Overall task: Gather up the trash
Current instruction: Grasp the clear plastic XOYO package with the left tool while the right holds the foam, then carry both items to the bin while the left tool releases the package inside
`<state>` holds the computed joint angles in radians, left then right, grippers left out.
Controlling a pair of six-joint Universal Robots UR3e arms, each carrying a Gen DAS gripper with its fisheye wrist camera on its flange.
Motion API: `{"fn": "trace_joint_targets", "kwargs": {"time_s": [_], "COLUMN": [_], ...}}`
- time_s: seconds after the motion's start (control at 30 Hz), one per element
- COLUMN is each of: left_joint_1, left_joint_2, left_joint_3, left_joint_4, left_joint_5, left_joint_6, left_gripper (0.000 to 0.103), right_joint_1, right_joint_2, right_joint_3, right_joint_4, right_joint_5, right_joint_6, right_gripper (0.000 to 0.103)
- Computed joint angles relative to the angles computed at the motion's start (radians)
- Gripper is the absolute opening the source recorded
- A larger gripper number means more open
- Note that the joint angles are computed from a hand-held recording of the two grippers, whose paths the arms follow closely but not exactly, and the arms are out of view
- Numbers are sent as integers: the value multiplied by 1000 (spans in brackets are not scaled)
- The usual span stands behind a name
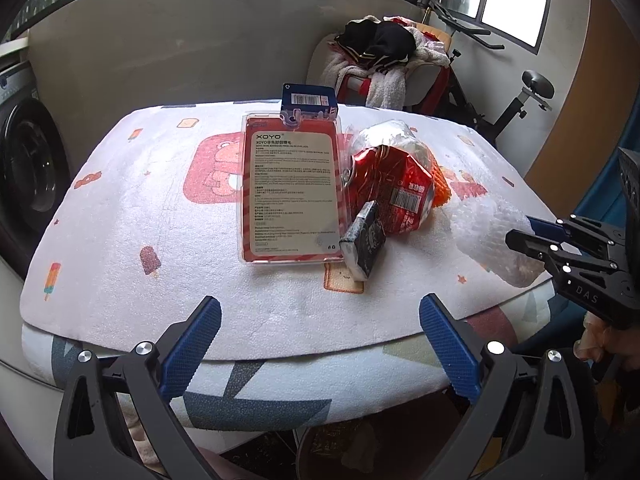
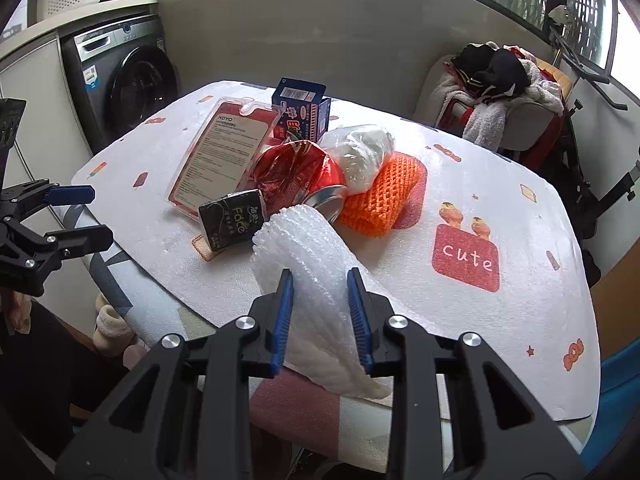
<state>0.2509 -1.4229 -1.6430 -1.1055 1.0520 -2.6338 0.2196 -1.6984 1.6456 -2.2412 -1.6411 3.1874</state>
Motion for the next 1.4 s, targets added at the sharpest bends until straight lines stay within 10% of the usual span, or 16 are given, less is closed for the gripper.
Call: {"fn": "trace_joint_targets", "kwargs": {"time_s": [0.23,0.7,0.83,1.4], "left_joint_1": [-13,-68,-41,31], "left_joint_2": [-295,-892,-867,-368], "left_joint_3": [279,1101,1060,663], "left_joint_4": [20,-266,-310,-295], "left_joint_5": [-43,-84,-136,-184], "left_joint_6": [-111,-255,-234,80], "left_gripper": [64,33,4,3], "right_joint_1": [-86,-153,-155,-49], "right_joint_2": [-41,-68,-67,-96], "right_joint_3": [49,101,96,41], "right_joint_4": [-21,-19,-13,13], "right_joint_5": [63,100,100,47], "right_joint_6": [17,12,13,78], "right_gripper": [30,30,30,30]}}
